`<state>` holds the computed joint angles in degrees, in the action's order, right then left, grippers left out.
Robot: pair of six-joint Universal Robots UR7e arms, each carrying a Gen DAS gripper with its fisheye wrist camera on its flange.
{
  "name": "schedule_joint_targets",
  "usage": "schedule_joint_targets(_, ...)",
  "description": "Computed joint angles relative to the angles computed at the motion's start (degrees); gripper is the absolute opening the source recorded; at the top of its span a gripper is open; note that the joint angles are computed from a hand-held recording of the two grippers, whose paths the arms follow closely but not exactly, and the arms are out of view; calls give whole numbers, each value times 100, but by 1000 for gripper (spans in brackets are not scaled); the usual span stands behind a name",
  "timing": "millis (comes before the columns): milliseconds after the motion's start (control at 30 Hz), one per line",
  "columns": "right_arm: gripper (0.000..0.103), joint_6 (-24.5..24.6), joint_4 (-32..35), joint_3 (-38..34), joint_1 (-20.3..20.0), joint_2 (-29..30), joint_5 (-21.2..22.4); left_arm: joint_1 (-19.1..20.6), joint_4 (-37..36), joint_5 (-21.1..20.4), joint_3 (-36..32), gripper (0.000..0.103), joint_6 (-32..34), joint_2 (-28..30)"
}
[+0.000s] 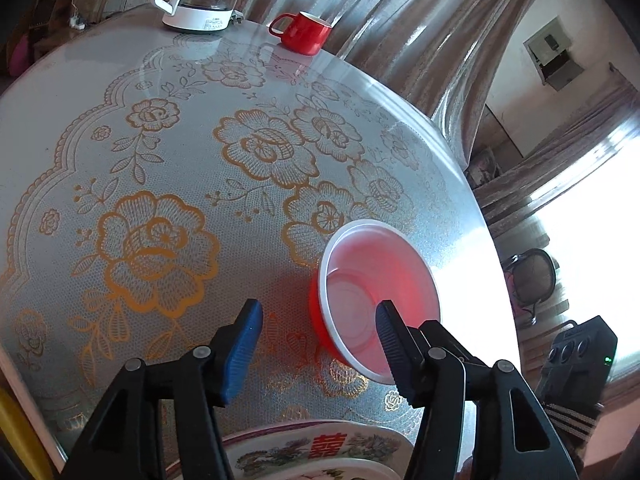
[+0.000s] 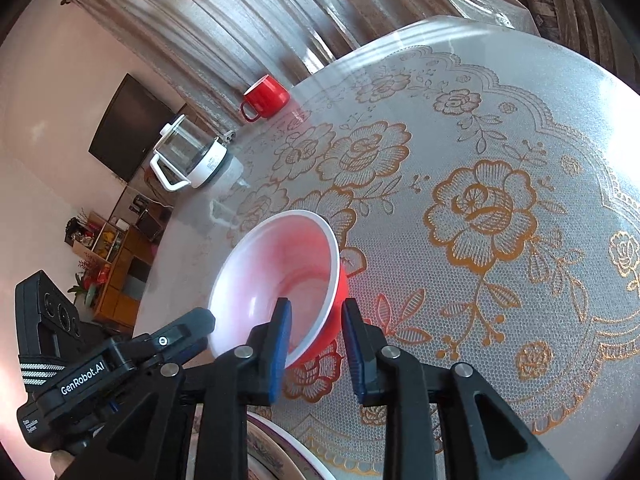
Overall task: Organize plates and bowls
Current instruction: 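Lift the red bowl and carry it toward the steel bowl with both grippers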
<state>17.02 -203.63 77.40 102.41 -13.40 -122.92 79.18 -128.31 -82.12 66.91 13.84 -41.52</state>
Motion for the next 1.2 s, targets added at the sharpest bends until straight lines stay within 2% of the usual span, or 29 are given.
schedule_joint_targets(67,27,0,-34,-9,-9,8,6,2,45,-60,-64,60,-93,38)
schedule_joint_targets(167,27,6,-42,-30,-16,23,-38,30,139,-251,-168,52,-202,106)
schedule_joint_targets(200,27,-12,-63,-45,-20,37,-51,22,106,-258,-149,40,-183,108)
schedule_joint_targets(233,22,-54,-84,-61,-19,54,-79,4,86,-210,-108,32,-129,96)
schedule_joint_targets(300,16,-66,-65,-71,-23,58,-40,-21,-1,-103,-6,21,-56,69)
schedule_joint_targets(533,15,-279,-105,-170,105,121,-187,-24,-381,-107,392,20,110,-225)
schedule_joint_targets(800,15,-421,-199,-256,287,177,-85,-94,-1044,-20,1039,20,525,-796)
schedule_joint_targets(1200,15,-616,63,-680,601,471,135,125,-1403,-82,1566,20,830,-1478)
